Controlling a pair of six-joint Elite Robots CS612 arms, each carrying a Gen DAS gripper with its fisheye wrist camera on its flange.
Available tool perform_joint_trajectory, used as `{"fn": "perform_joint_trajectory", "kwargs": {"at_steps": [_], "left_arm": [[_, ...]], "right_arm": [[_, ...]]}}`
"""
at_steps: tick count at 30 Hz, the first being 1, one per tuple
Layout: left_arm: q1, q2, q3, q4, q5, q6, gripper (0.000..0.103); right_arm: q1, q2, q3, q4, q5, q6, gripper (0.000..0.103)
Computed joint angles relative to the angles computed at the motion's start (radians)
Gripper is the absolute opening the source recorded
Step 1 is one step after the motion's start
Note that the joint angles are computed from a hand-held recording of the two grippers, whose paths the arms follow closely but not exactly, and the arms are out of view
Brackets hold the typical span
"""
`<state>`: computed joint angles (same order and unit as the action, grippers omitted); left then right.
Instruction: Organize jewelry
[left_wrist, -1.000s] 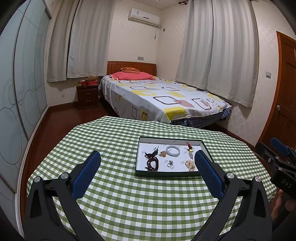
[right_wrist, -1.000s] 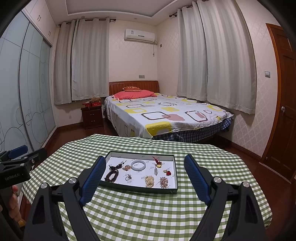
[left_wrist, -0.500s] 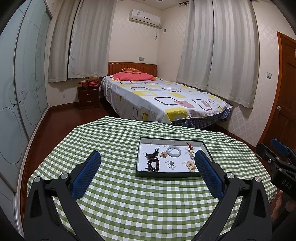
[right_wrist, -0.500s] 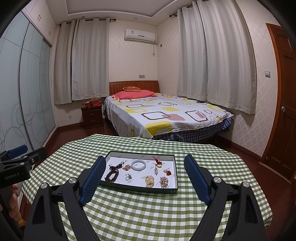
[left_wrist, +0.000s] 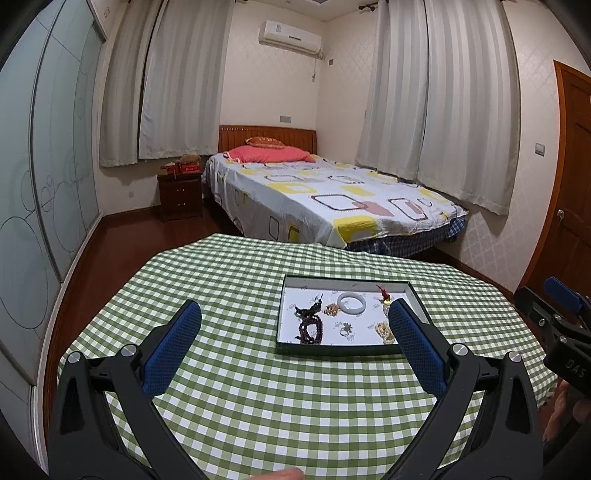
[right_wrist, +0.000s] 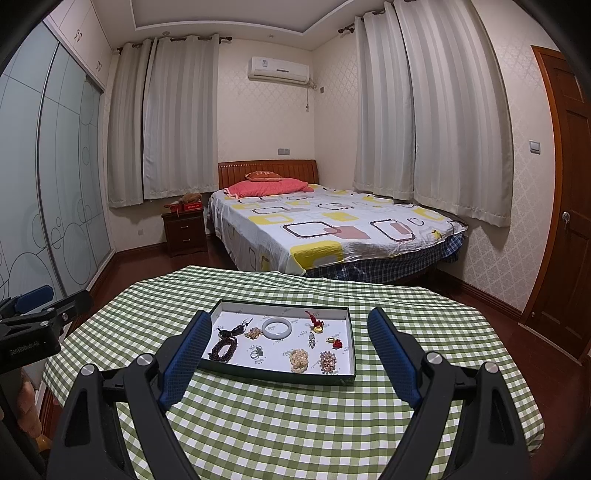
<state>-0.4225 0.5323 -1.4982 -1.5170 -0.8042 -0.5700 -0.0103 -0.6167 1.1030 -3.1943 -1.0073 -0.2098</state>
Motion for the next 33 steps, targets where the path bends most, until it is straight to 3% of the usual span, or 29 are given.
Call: {"fn": "perform_joint_trajectory", "kwargs": {"at_steps": [4, 18, 26, 33], "left_arm": [[0.004, 0.000, 0.001, 0.013, 0.000, -0.020, 0.099], [-0.001, 0.004, 0.007, -0.013, 0.032, 0.022, 0.099], [0.000, 0.005, 0.014, -0.050, 0.029, 0.054, 0.099], [0.010, 0.006, 0.021, -0.057, 0.009, 0.036, 0.099]], "right_arm": [[0.001, 0.002, -0.002, 0.008, -0.001, -0.003, 0.084], [0.003, 0.009, -0.014, 0.030, -0.001, -0.016, 0.084], [0.002, 0.008, -0.013, 0.030, 0.000, -0.016, 0.084], [0.004, 0.023, -0.033, 0.034, -0.013, -0.010, 0.084]]}}
